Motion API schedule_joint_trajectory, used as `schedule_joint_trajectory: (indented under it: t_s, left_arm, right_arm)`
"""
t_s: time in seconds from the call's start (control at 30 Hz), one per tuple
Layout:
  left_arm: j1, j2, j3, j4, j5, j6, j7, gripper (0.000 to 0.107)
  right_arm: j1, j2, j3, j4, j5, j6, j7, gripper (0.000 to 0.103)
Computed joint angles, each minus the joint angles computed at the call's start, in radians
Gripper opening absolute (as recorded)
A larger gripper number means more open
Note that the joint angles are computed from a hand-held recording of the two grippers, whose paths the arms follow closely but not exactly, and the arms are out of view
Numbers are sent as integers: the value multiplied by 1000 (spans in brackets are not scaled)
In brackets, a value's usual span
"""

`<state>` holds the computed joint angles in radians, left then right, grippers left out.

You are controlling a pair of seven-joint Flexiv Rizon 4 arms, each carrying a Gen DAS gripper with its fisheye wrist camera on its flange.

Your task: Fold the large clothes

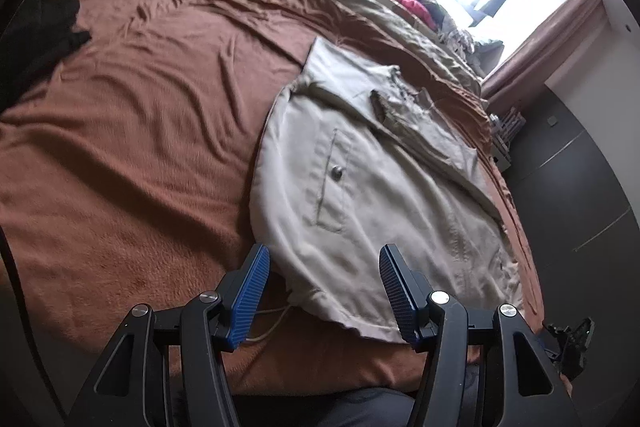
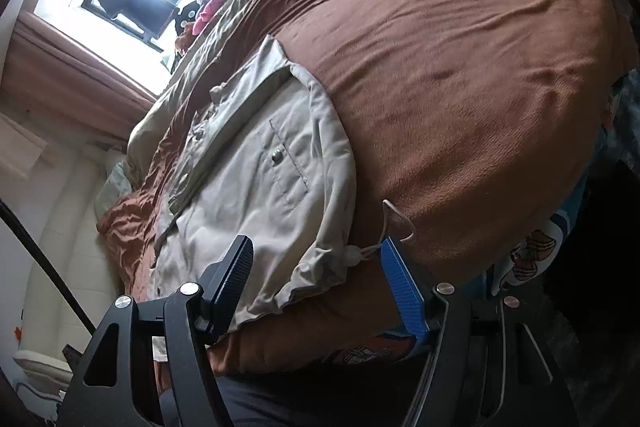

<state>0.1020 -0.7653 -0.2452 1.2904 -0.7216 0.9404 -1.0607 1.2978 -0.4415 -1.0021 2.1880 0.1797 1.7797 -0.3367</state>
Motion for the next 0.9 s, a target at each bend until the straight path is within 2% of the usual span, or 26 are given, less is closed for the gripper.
schedule_joint_trajectory:
  t_s: [0.2,0.37,0.63,0.73,0.83,0.9]
  left_arm:
    - [-24,-118,34,-156,74,-82,-83,59]
    - [-37,-220,49,-309,137,-168,-148,59]
    - [-45,-359,37,-526,172,-269,-230,56]
    - [-35,-382,7,-551,145,-296,-234,55]
    - [-8,-356,-30,-481,101,-287,-207,47]
    - [16,-322,-60,-406,62,-296,-157,43]
  right_arm:
    - [-199,-24,183,-72,-21,2,15,65]
    - [-425,-54,411,-152,-35,41,14,65]
    - [-578,-83,538,-235,-67,24,-6,63]
    - [-618,-99,580,-252,-65,35,-4,60]
    - [-614,-102,588,-254,-50,45,-18,59]
    - [-693,-98,692,-252,-66,89,-31,52]
